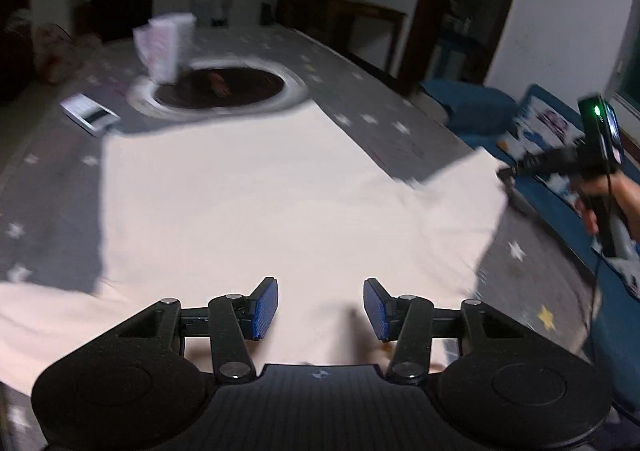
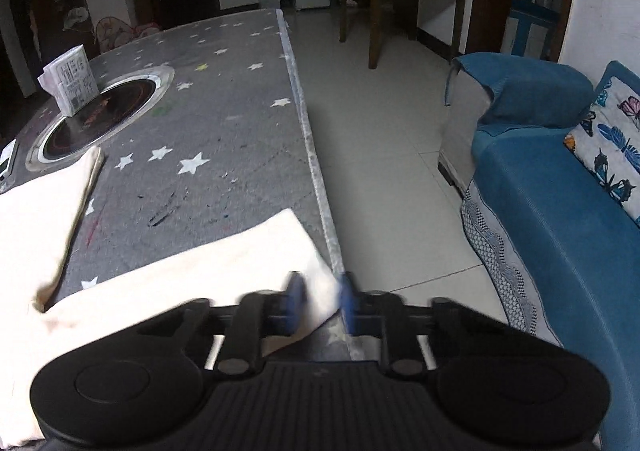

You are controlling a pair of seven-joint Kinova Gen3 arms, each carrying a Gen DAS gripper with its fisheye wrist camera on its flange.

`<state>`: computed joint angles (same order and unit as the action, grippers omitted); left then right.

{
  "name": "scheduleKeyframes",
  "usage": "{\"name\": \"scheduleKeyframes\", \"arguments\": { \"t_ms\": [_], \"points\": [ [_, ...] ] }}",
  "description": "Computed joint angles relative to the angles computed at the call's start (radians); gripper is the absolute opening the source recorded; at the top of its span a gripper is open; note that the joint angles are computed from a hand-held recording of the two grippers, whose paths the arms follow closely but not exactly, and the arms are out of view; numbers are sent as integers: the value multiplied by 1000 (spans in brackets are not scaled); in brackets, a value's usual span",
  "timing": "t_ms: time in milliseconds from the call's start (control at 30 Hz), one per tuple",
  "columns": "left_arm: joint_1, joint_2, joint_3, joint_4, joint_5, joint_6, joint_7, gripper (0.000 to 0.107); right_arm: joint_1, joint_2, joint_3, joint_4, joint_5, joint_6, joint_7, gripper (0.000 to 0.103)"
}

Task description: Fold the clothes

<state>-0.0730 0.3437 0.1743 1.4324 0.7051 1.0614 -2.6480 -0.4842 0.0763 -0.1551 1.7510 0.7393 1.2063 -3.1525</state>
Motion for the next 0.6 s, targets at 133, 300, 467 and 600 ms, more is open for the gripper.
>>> {"name": "scheduleKeyframes", "arguments": {
  "t_ms": [133,300,467,600],
  "points": [
    [9,0,4,23,-22,6,-27,46,-25,17,-11,-19,37,70,10,4],
    [-11,-6,3,36,-4,39,-88,46,-57,39,-9,-39,64,158,5,4],
    [-10,5,-6,8,-6,79,-77,48,-51,50,3,-40,28,151,44,6],
    [-4,15,-7,-30,-10,111,-36,49,-88,63,-7,-71,72,191,50,16]
  ]
}}
